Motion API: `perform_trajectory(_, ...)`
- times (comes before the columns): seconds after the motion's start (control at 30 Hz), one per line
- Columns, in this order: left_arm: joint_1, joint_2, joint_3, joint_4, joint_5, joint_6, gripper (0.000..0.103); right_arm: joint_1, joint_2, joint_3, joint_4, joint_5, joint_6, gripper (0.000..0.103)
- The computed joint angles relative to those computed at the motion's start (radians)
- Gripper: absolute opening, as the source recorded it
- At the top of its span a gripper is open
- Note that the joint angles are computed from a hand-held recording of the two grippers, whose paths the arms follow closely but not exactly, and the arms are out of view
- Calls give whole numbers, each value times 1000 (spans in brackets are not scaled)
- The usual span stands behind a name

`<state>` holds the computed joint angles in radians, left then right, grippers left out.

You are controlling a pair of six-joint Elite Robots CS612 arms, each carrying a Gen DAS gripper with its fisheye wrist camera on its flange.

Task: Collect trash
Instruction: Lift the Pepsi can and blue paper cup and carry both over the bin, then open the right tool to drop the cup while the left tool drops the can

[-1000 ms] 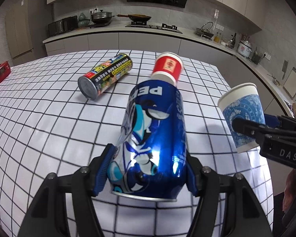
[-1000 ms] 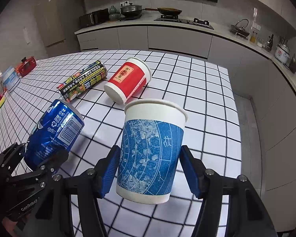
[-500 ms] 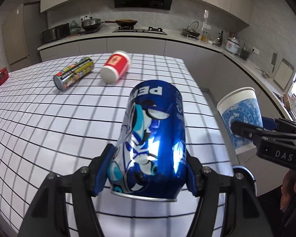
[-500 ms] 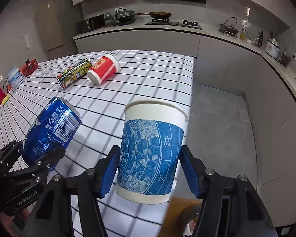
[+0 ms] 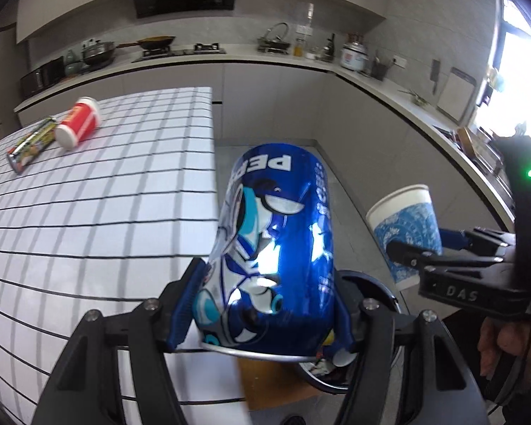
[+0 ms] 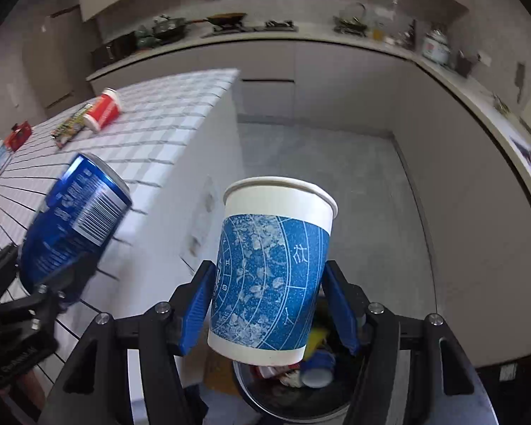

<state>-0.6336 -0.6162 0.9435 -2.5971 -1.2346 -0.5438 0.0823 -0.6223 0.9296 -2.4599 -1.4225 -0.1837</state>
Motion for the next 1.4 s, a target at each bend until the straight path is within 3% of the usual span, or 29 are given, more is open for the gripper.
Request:
perform_trajectory(0.17, -20, 43, -70, 42, -26, 14, 65, -35, 1, 42, 42, -5, 7, 64)
perform_trajectory(0.23, -28, 58, -93, 64, -28, 10, 65, -46, 10, 43, 79, 18, -5, 67)
perform_trajectory(0.3, -34, 75, -116, 89, -35, 1, 65, -46, 22, 36, 117, -26, -20, 75)
perform_trajectory(0.57, -66, 98, -109, 121, -27, -81, 65, -78, 11, 83, 53, -17, 44, 78)
perform_trajectory(0.87, -88, 157, -178, 201, -62, -139, 65, -98, -9, 127, -9, -62, 100, 78)
perform_trajectory(0.97, -97, 185, -224, 227, -64, -135, 65, -113, -24, 153, -33, -64, 115, 78)
perform_trajectory(1.07, -102, 223, -304, 301, -87, -92, 74, -117, -31, 158, -46, -75, 123, 78)
perform_trajectory(1.13, -111, 208, -287, 283, -32, -86, 95, -119, -33, 154, -46, -86, 122, 78)
perform_trajectory(1.4, -107, 121, -193, 197, 54, -83, 97, -123, -56, 160, -93, -35, 149, 87)
